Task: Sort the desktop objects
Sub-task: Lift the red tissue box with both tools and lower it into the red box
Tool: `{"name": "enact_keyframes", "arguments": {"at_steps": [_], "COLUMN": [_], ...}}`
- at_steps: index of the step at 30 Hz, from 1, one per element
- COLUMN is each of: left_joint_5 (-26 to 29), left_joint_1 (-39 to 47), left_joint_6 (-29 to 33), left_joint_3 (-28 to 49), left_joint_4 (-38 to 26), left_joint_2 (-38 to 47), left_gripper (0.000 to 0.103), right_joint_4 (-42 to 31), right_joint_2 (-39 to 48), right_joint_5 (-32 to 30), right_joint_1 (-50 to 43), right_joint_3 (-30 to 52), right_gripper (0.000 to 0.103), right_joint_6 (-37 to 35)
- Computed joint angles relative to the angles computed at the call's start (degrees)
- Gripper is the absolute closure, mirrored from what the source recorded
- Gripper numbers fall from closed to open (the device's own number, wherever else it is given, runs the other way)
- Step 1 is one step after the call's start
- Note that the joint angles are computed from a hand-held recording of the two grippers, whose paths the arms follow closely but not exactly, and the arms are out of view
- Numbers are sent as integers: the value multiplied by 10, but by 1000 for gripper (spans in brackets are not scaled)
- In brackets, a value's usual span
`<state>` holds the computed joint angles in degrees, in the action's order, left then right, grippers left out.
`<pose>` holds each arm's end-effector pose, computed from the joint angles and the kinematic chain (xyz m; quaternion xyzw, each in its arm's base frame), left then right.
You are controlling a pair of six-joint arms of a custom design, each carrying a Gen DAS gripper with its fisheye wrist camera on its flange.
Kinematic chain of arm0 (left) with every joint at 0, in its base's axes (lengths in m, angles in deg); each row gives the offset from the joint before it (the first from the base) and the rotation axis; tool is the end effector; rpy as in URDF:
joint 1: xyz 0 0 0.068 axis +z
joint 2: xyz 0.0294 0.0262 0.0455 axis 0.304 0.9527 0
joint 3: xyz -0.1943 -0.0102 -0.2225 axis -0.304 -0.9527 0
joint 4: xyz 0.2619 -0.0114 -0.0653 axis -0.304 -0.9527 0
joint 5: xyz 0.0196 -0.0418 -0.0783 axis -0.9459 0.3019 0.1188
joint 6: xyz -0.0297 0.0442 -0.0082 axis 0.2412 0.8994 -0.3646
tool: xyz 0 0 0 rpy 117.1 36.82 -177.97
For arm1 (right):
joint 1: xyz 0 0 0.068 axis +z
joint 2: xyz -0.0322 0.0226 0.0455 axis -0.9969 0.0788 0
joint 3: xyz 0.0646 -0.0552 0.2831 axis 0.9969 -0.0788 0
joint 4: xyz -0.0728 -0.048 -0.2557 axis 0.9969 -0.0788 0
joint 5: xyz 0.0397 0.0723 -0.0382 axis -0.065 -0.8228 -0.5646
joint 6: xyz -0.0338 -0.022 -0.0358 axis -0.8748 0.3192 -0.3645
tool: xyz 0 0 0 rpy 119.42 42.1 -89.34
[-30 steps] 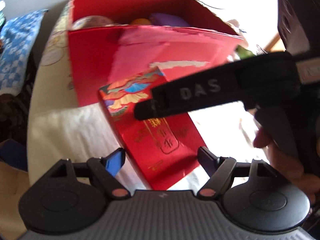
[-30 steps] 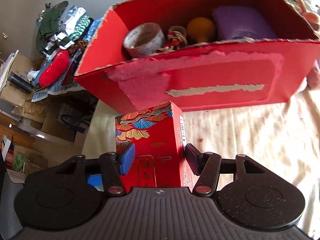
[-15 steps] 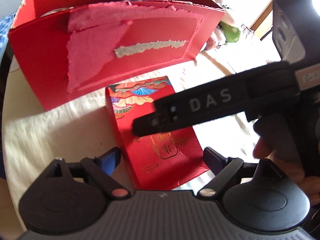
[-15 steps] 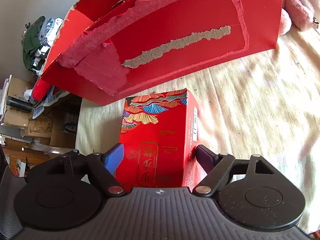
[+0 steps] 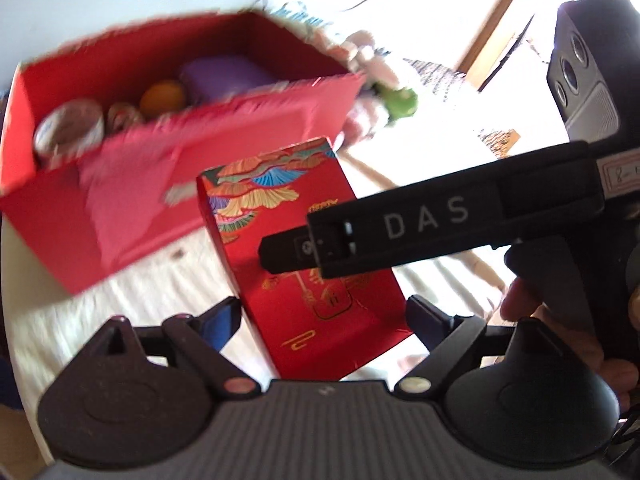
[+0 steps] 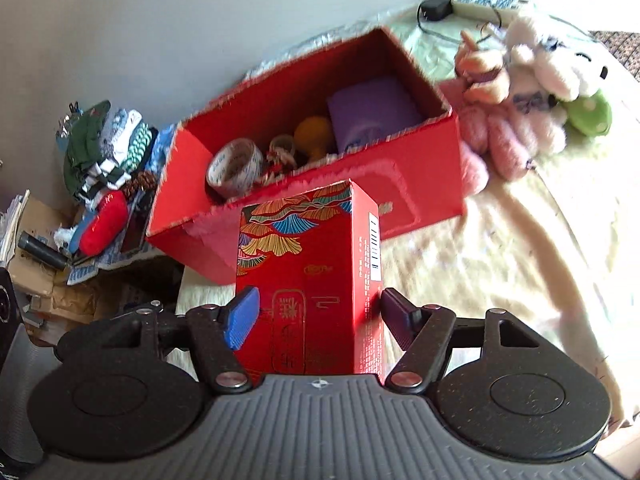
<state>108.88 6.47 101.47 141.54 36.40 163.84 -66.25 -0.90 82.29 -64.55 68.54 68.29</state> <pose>0.3437 -0.0918 0.1212 0.5238 0.7766 -0.2993 0.1813 0.2393 0.0795 0.1704 0.3579 0.8647 0.0892 0.3409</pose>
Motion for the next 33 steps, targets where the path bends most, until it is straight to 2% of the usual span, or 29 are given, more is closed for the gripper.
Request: {"name": "enact_keyframes", "arguments": {"at_steps": [4, 7, 9, 13, 19, 22, 28, 33], "left_joint_5": [38, 53, 46, 19, -48, -81, -147, -180], "left_joint_1": [-20, -38, -51, -62, -66, -62, -49, -49], "left_joint_6": [-12, -59, -99, -169, -248, -269, -288, -306], "left_joint_3": [3, 27, 42, 111, 241, 292, 312, 334], "left_joint_4": [2, 23, 56, 84, 70, 56, 72, 45], "left_joint_2": [-50, -59, -58, -25, 63, 106, 141, 174], "left_gripper": [15, 15, 15, 15, 15, 15, 15, 15], "right_joint_4": [-28, 4, 38, 81, 98, 93, 75, 32], "right_joint_2": [-47, -36, -19, 56, 197, 251, 332, 351], "right_joint_5": [47, 36, -4, -97, -221, -266, -343, -365], "right_joint_1": [-16, -57, -99, -171, -228, -233, -235, -241], "right_joint_3": [16, 34, 46, 102, 208, 249, 305, 320], "right_gripper": [33, 33, 33, 33, 33, 33, 33, 33], "right_joint_6": [-55, -128, -177, -254, -319, -341, -358, -382]}}
